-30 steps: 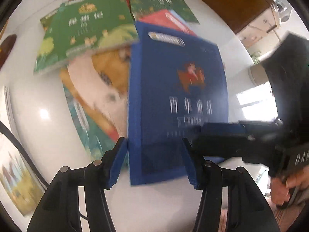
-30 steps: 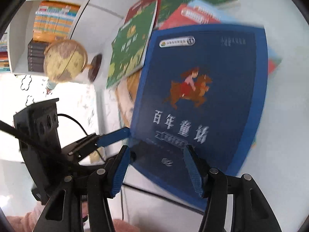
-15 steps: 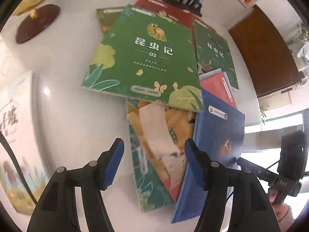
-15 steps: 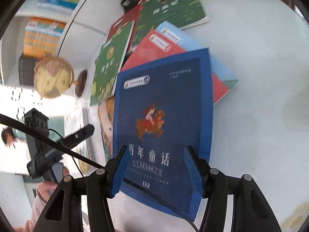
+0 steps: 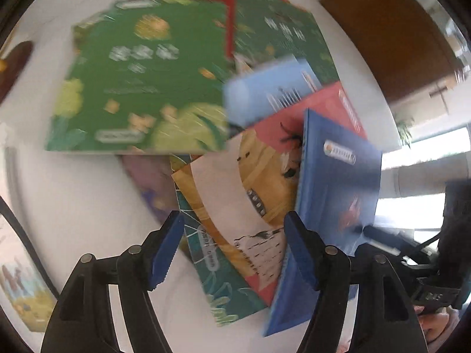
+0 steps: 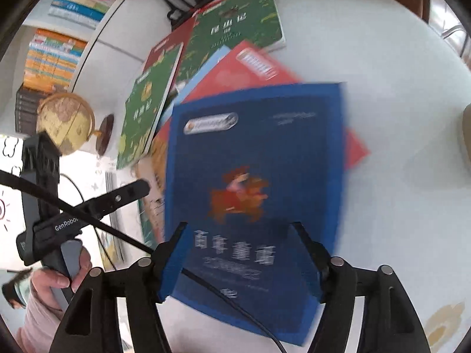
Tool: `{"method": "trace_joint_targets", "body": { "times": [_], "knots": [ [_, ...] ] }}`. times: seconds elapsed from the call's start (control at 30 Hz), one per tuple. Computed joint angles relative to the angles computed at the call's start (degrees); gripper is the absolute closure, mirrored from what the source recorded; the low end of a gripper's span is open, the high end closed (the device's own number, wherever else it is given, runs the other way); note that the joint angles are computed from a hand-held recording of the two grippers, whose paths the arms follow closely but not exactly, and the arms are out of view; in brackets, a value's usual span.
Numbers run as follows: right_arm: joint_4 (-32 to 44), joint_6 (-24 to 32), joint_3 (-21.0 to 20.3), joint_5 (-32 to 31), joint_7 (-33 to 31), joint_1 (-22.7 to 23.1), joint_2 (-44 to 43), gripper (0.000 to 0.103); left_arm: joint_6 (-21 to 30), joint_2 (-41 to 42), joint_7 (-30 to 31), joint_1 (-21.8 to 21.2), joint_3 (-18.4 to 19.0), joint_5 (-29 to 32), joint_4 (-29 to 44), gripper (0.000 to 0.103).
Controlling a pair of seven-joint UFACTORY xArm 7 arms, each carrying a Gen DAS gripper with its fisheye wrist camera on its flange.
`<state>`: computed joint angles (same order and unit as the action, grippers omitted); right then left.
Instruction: Organize books
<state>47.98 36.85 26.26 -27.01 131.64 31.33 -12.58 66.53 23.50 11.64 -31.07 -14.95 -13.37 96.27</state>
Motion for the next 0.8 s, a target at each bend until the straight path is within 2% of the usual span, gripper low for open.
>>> {"method": "trace_joint_targets", "body": {
  "times": [0.03,0.07,0.2,0.27,0.3,0.4,0.47,0.5,0.57,0.63,0.8],
  "knots": [
    [1.0,2.3,0.0,1.2,-1.7,0.6,0.4,0.02,-1.0,-1.5,1.8,0.6,-0.8,-1.8,-2.5,0.036],
    [1.1,2.4,0.0,1.1,-2.1,0.8,0.6,0.02,-0.3,-1.8,3.0,1.1,-1.0,-2.6,-2.6,0.036],
    [0.3,-1.5,0.7,-2.2,0.2,0.5,1.0,0.01,4.0,-3.9,8.1,2.9,-1.8,-7.3,-5.3,0.036],
    [0.3,-4.2,-0.7,-0.9,-4.5,1.4,1.5,0.015,5.3,-4.4,8.0,3.6,-1.3,-9.3,-5.5,0.036],
    [0.3,-3.9,-0.5,-1.0,-4.3,1.3,1.1,0.018,4.3,-5.7,7.8,4.1,-0.9,-10.1,-6.5,0.036],
    [1.1,5.5,1.3,0.5,-1.8,1.7,-1.4,0.017,1.3,-9.0,10.6,5.7,-0.1,-12.6,-8.4,0.036],
    [-0.9,6.0,1.4,2.0,-0.9,2.2,-4.0,0.017,1.9,-7.3,11.5,5.3,-0.4,-12.5,-5.7,0.036],
    [-1.8,6.4,0.7,2.5,-0.6,3.4,-4.9,0.017,1.0,-6.2,11.5,4.2,-0.4,-10.3,-4.3,0.036],
    [-0.6,11.7,2.2,5.7,-3.1,3.1,-5.3,0.017,-0.7,-3.5,9.8,2.1,-0.5,-6.8,-1.5,0.036],
    [-0.5,15.1,2.9,7.3,-2.7,3.4,-5.8,0.017,1.5,-1.4,10.3,1.8,-1.3,-7.3,1.5,0.036],
    [-4.6,12.4,3.6,9.3,0.7,3.7,-7.9,0.017,1.5,-2.6,13.9,-0.3,-3.3,-9.0,-1.4,0.036]
  ]
}}
